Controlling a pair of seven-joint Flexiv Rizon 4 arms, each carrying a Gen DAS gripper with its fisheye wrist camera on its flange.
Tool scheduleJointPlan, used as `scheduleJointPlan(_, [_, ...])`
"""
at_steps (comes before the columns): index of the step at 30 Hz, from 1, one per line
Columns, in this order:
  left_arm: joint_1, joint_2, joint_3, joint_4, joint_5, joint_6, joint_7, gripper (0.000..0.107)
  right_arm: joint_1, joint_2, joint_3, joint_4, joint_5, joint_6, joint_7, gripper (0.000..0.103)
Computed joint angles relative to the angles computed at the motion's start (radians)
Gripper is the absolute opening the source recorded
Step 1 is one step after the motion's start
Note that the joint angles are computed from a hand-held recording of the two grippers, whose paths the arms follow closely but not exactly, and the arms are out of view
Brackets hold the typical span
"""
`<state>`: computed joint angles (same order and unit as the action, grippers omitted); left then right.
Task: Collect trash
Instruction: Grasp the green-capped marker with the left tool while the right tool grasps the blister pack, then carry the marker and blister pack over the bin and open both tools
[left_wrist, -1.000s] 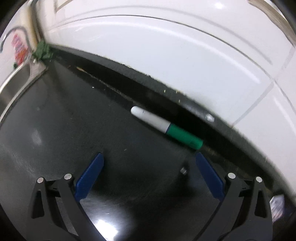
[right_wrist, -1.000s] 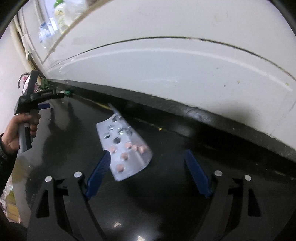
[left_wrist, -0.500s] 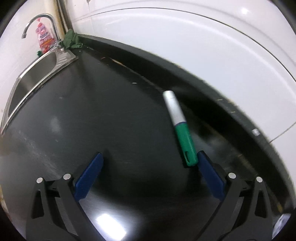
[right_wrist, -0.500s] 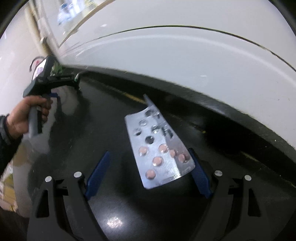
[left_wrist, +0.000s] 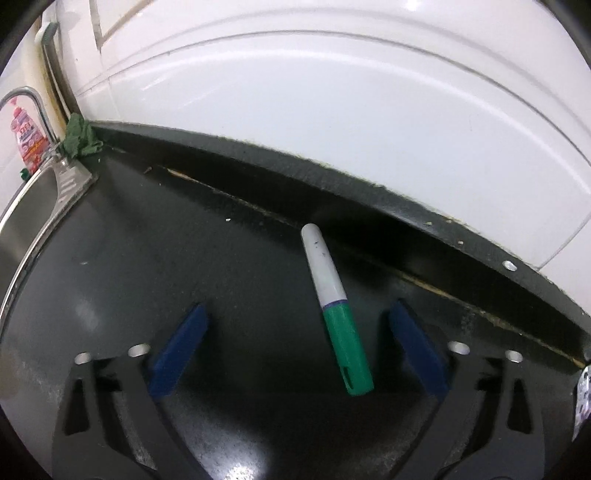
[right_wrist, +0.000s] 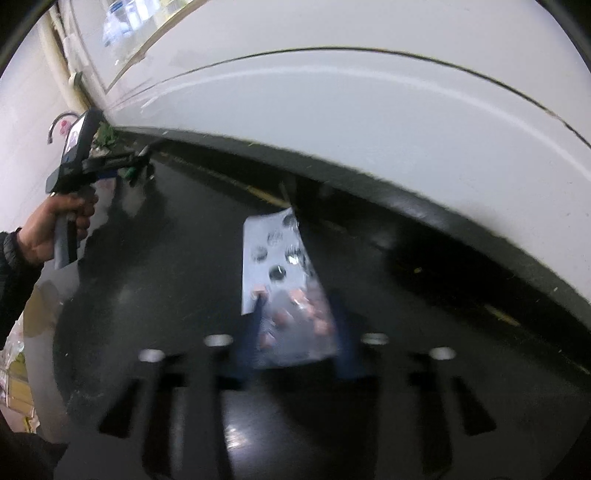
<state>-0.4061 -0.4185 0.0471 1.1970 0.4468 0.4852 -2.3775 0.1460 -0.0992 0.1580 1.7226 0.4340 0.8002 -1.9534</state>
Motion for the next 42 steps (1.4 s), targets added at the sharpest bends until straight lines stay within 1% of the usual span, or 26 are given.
scheduleJointPlan(1, [-0.006, 0.007, 0.002, 0.007, 0.017, 0.017, 0.003, 0.049, 0.002, 0.015, 0.006, 0.017, 0.004, 0.011, -0.003, 0.019])
scheduleJointPlan(2, [-0.007, 0.010, -0.001, 0.011, 0.019, 0.023, 0.011, 0.026, 0.010, 0.018, 0.009, 0.019, -0.003, 0.019, 0.013, 0.013])
scheduleJointPlan(3, [-0.007, 0.010, -0.006, 0.007, 0.016, 0.017, 0.028, 0.013, 0.014, 0.031, 0.012, 0.030, 0.000, 0.019, 0.029, 0.005])
scheduleJointPlan(4, [-0.005, 0.017, -0.008, 0.017, 0.009, 0.021, 0.038, 0.013, 0.018, 0.043, 0.013, 0.040, 0.001, 0.019, 0.047, 0.005])
scheduleJointPlan(6, [-0.015, 0.030, -0.017, 0.028, 0.004, 0.020, 0.045, 0.013, 0.031, 0.084, 0.018, 0.091, -0.033, 0.057, 0.100, 0.005])
scheduleJointPlan(10, [-0.019, 0.115, -0.036, 0.127, -0.008, 0.059, 0.081, 0.013, 0.063, 0.192, 0.031, 0.191, -0.078, 0.118, 0.219, 0.005])
scheduleJointPlan(12, [-0.026, 0.179, -0.057, 0.191, -0.019, 0.074, 0.101, 0.013, 0.074, 0.279, 0.049, 0.261, -0.128, 0.147, 0.300, 0.005])
scheduleJointPlan(13, [-0.032, 0.223, -0.069, 0.235, -0.025, 0.078, 0.111, 0.013, 0.076, 0.324, 0.064, 0.296, -0.164, 0.156, 0.349, 0.005])
scheduleJointPlan(14, [-0.026, 0.274, -0.078, 0.299, -0.040, 0.108, 0.135, 0.013, 0.081, 0.359, 0.071, 0.321, -0.181, 0.158, 0.378, 0.005])
scheduleJointPlan(15, [-0.027, 0.315, -0.093, 0.340, -0.046, 0.117, 0.145, 0.013, 0.076, 0.411, 0.097, 0.360, -0.225, 0.159, 0.435, 0.005])
scheduleJointPlan(16, [-0.039, 0.377, -0.112, 0.398, -0.049, 0.125, 0.150, 0.013, 0.076, 0.456, 0.114, 0.389, -0.249, 0.152, 0.478, 0.005])
scheduleJointPlan(18, [-0.053, 0.471, -0.145, 0.486, -0.055, 0.135, 0.150, 0.013, 0.082, 0.536, 0.136, 0.440, -0.277, 0.136, 0.542, 0.005])
scheduleJointPlan(20, [-0.068, 0.549, -0.174, 0.565, -0.090, 0.149, 0.167, 0.013, 0.089, 0.635, 0.171, 0.496, -0.299, 0.111, 0.615, 0.005])
scheduleJointPlan(21, [-0.070, 0.578, -0.188, 0.592, -0.094, 0.151, 0.168, 0.013, 0.102, 0.650, 0.187, 0.501, -0.306, 0.105, 0.655, 0.005])
scheduleJointPlan(23, [-0.080, 0.643, -0.233, 0.636, -0.090, 0.134, 0.155, 0.013, 0.130, 0.723, 0.202, 0.539, -0.304, 0.079, 0.709, 0.005])
scheduleJointPlan(24, [-0.084, 0.681, -0.249, 0.663, -0.094, 0.129, 0.144, 0.013, 0.140, 0.741, 0.220, 0.547, -0.314, 0.075, 0.746, 0.005])
scheduleJointPlan(25, [-0.080, 0.700, -0.264, 0.678, -0.103, 0.129, 0.131, 0.013, 0.153, 0.778, 0.232, 0.562, -0.317, 0.060, 0.776, 0.005])
scheduleJointPlan(27, [-0.083, 0.757, -0.270, 0.734, -0.145, 0.146, 0.123, 0.013, 0.182, 0.825, 0.238, 0.584, -0.327, 0.039, 0.813, 0.006])
scheduleJointPlan(28, [-0.078, 0.781, -0.279, 0.751, -0.152, 0.140, 0.120, 0.013, 0.196, 0.842, 0.236, 0.595, -0.335, 0.034, 0.825, 0.005])
scheduleJointPlan(30, [-0.064, 0.814, -0.309, 0.770, -0.166, 0.125, 0.106, 0.013, 0.216, 0.850, 0.255, 0.599, -0.363, 0.037, 0.872, 0.006])
scheduleJointPlan(33, [-0.036, 0.877, -0.314, 0.819, -0.190, 0.117, 0.109, 0.013, 0.252, 0.841, 0.261, 0.598, -0.402, 0.047, 0.920, 0.005])
scheduleJointPlan(35, [-0.015, 0.927, -0.306, 0.855, -0.207, 0.113, 0.118, 0.013, 0.274, 0.811, 0.270, 0.592, -0.433, 0.074, 0.957, 0.005])
scheduleJointPlan(38, [0.024, 1.017, -0.307, 0.891, -0.217, 0.071, 0.125, 0.013, 0.315, 0.733, 0.289, 0.569, -0.477, 0.144, 1.005, 0.005])
scheduleJointPlan(42, [0.079, 1.197, -0.270, 0.958, -0.219, -0.023, 0.138, 0.013, 0.376, 0.561, 0.337, 0.503, -0.567, 0.276, 1.074, 0.005])
